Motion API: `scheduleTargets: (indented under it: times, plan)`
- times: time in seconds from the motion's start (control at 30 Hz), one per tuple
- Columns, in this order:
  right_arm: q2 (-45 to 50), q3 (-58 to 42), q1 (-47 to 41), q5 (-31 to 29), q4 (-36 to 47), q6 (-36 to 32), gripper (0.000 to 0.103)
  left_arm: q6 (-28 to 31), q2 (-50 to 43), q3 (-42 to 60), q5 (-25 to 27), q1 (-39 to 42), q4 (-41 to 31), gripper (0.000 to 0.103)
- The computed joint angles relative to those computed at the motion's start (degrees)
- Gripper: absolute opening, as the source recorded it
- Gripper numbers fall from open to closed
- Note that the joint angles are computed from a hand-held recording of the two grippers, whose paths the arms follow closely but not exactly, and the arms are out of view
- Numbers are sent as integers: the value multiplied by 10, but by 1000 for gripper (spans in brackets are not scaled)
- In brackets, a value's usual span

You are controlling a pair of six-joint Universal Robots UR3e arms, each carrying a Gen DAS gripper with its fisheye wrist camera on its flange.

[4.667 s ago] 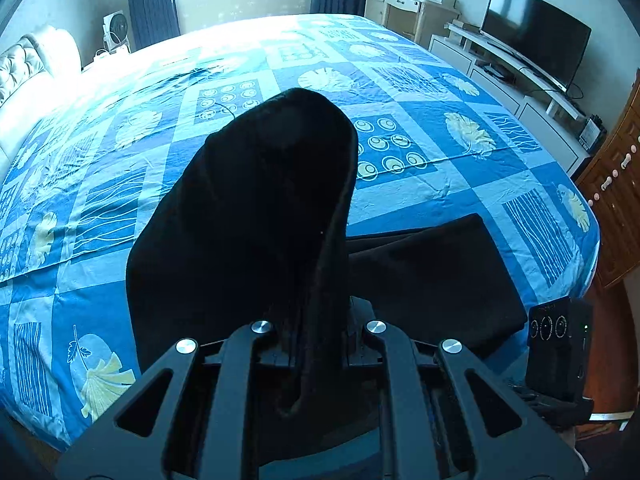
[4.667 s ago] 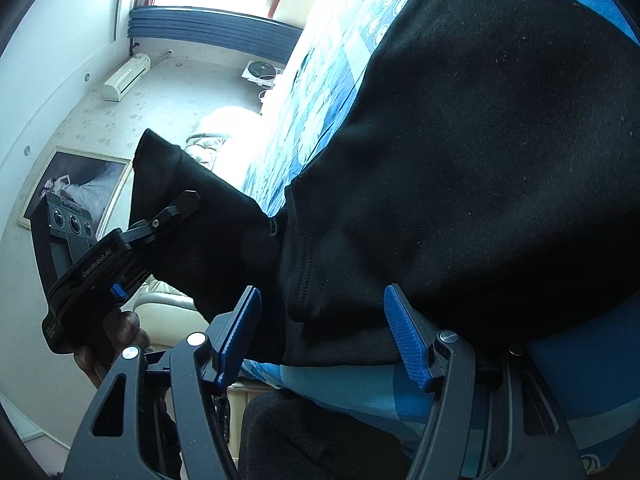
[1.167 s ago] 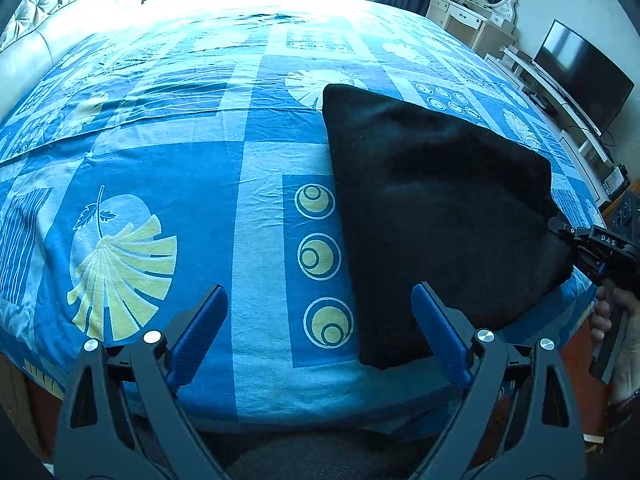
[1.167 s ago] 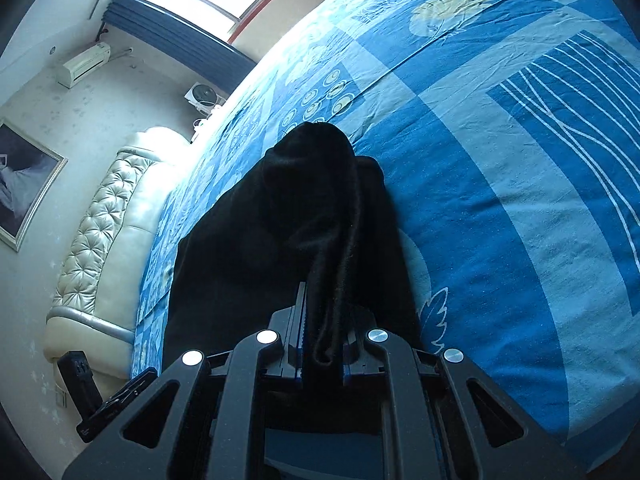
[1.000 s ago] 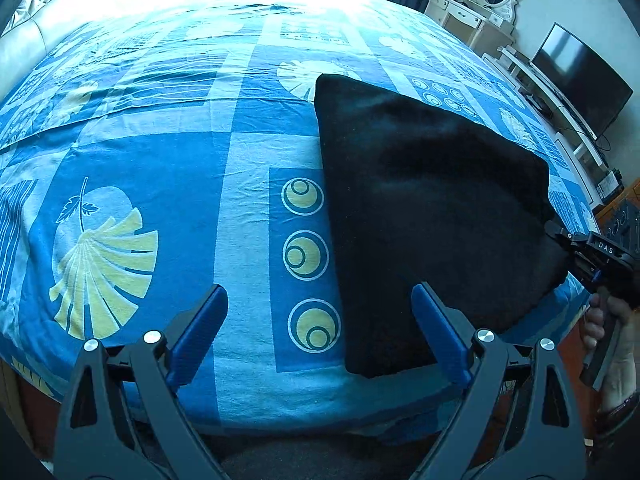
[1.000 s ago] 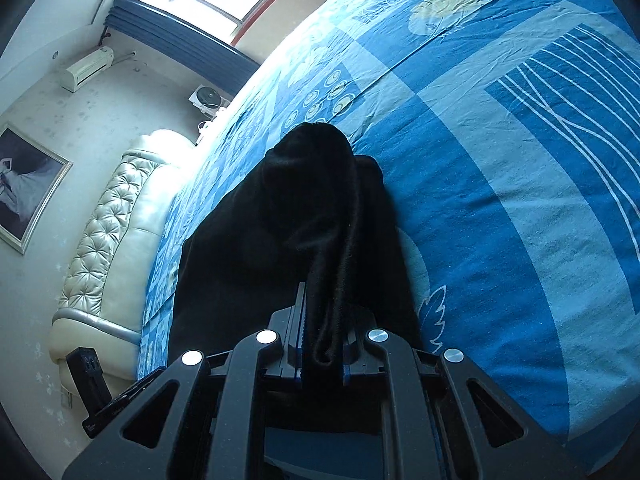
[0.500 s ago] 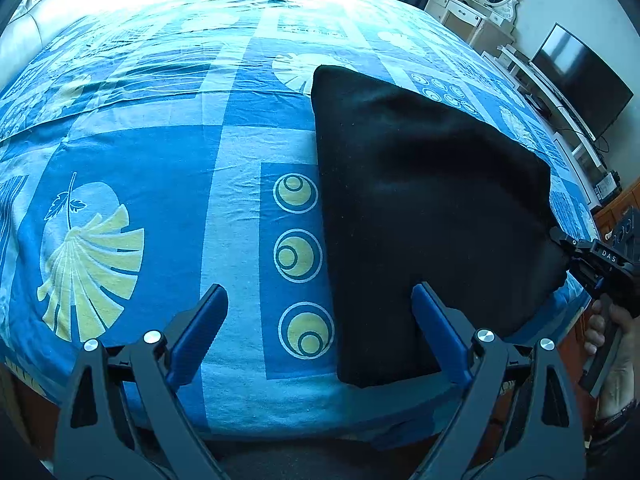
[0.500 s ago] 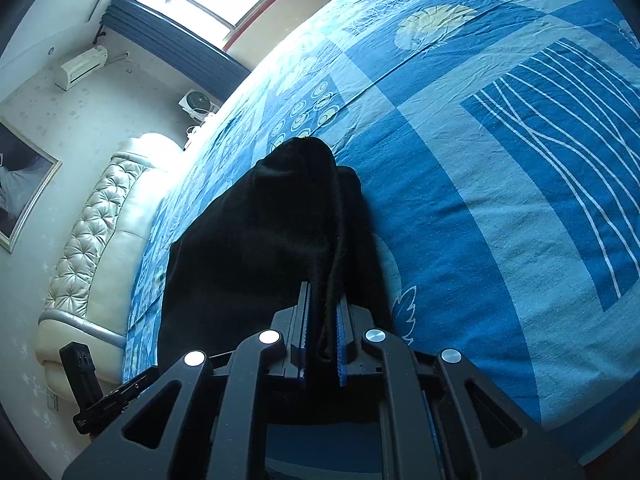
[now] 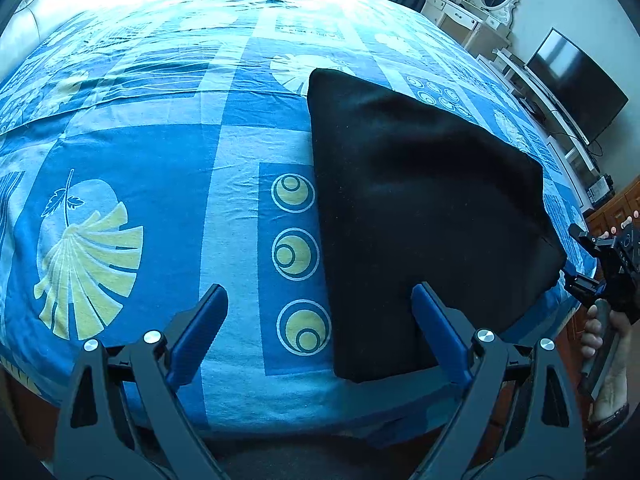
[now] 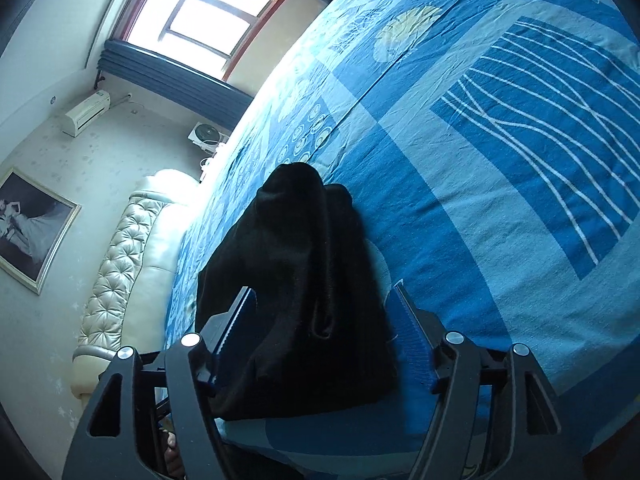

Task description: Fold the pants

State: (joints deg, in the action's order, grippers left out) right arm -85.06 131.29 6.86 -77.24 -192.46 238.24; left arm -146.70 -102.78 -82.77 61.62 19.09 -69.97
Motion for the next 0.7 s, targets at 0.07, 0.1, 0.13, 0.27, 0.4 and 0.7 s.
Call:
scheduleTargets:
  times: [0.07, 0.1, 0.13, 0.27, 0.4, 0.7]
  plan:
    - [5, 22, -12, 18, -32, 13, 69, 1, -2, 4, -5, 2, -9, 93]
    - [13, 31, -16, 28, -49, 20, 69, 3, -4, 7, -7, 2, -14, 93]
    - [20, 38, -20, 41, -61, 23, 69, 5, -5, 10, -11, 3, -21, 93]
    - [47, 22, -10, 56, -63, 8, 69, 26, -25, 42, -51, 14, -88, 93]
    - [78, 7, -6, 89, -87, 5, 71, 68, -80, 117, -108, 23, -219, 93]
    - [98, -56, 18, 71, -20, -25, 73, 77, -218, 279, -162, 6, -405, 92]
